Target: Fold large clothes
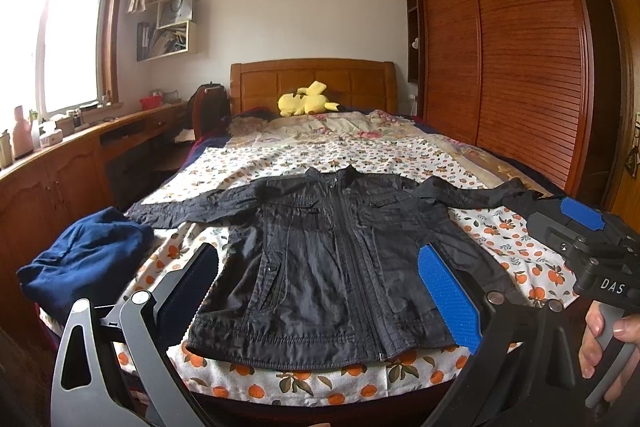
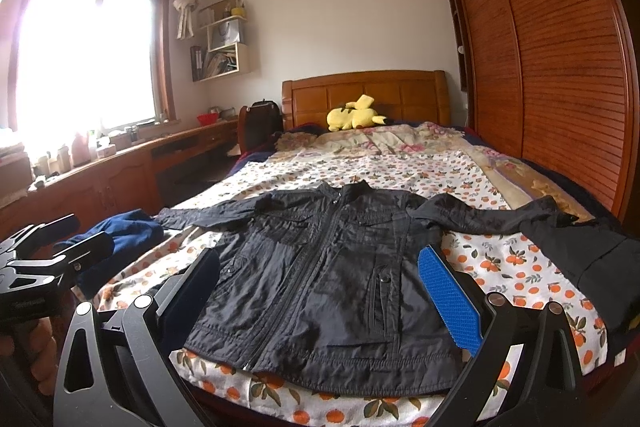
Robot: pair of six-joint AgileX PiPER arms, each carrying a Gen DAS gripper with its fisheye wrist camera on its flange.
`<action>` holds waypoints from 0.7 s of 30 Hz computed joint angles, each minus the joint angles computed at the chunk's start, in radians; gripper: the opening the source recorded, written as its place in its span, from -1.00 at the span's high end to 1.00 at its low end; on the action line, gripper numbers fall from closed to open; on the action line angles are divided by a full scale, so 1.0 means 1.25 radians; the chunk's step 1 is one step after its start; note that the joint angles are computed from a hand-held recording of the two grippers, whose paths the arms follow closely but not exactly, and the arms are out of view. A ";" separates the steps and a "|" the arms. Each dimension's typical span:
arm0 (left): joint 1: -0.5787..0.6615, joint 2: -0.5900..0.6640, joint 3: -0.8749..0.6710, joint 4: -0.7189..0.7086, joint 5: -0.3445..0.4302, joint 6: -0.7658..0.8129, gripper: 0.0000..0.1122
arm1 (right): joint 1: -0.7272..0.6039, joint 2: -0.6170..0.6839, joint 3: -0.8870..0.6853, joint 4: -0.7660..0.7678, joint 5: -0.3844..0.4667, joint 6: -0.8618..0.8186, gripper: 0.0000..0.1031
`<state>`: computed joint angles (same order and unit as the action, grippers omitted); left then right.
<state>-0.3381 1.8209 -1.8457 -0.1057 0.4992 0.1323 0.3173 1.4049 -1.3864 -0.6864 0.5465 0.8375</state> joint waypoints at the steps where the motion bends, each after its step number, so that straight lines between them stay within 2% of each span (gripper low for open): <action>1: 0.002 0.007 -0.004 -0.005 0.004 0.003 -0.79 | -0.004 0.003 0.001 0.007 -0.004 -0.006 -0.86; 8: 0.013 0.053 -0.031 -0.001 0.012 0.002 -0.79 | -0.028 0.032 0.004 0.042 -0.025 -0.039 -0.86; 14: 0.029 0.111 -0.080 0.013 0.029 -0.008 -0.79 | -0.055 0.098 -0.024 0.094 -0.060 -0.104 -0.86; 21: 0.055 0.209 -0.199 0.050 0.086 -0.048 -0.79 | -0.082 0.200 -0.097 0.163 -0.084 -0.196 -0.86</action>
